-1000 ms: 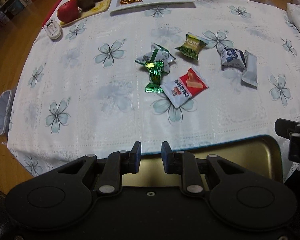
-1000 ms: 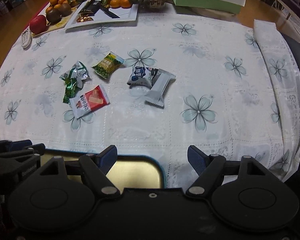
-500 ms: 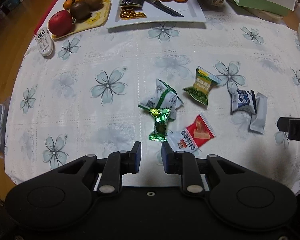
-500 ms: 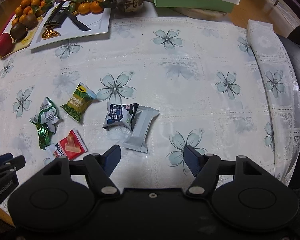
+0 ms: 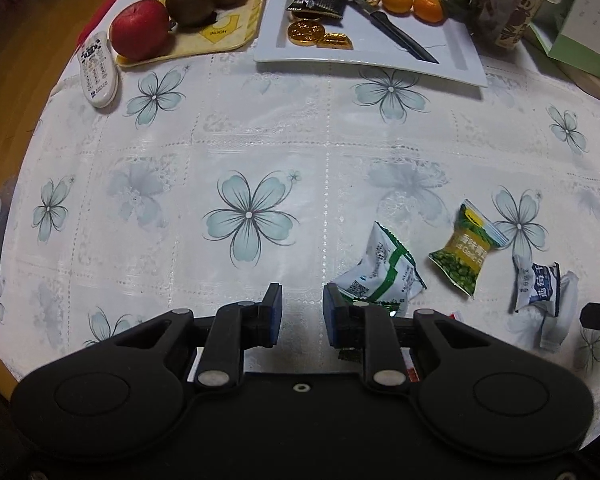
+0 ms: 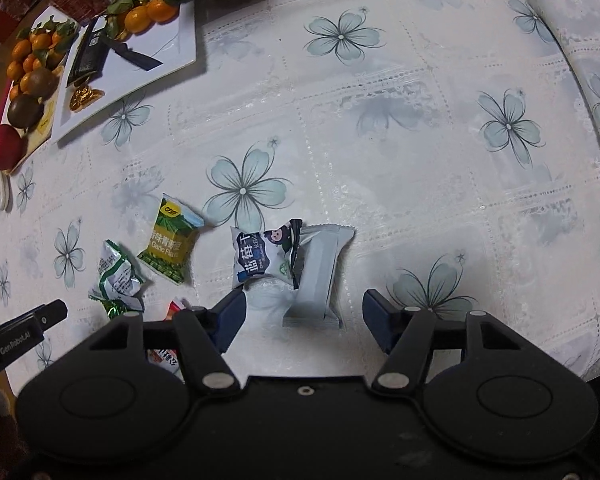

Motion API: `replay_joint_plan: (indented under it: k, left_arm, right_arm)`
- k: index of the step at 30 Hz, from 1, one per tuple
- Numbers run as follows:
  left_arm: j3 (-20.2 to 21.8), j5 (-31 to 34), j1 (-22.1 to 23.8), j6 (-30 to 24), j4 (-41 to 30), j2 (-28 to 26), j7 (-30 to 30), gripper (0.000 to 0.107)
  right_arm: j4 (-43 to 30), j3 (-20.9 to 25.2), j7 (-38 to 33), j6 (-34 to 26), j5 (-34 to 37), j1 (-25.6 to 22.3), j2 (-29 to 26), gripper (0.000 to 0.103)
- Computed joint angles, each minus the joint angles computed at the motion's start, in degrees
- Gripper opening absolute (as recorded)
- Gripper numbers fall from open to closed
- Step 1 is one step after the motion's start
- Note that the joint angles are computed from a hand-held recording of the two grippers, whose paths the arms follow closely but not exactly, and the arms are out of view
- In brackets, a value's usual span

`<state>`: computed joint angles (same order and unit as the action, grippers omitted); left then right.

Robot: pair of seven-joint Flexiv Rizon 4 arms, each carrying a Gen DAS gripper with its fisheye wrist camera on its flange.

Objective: Organize snacks
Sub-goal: 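Move the left tool to the green-white packet while the right tool reaches the grey packet, then close the left tool on the green-white packet while the right tool grips the grey packet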

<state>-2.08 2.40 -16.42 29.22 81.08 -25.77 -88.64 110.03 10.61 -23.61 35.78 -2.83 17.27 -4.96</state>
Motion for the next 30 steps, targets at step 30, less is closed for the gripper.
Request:
replay_joint_plan:
  k: [30]
  left_arm:
    - [-0.89, 2.19, -4.63, 2.26, 0.15, -2.55, 5.07, 0.045]
  right_arm:
    - [-2.43, -0.64, -1.29, -1.79, 11.97, -2.60, -2.46, 0.068]
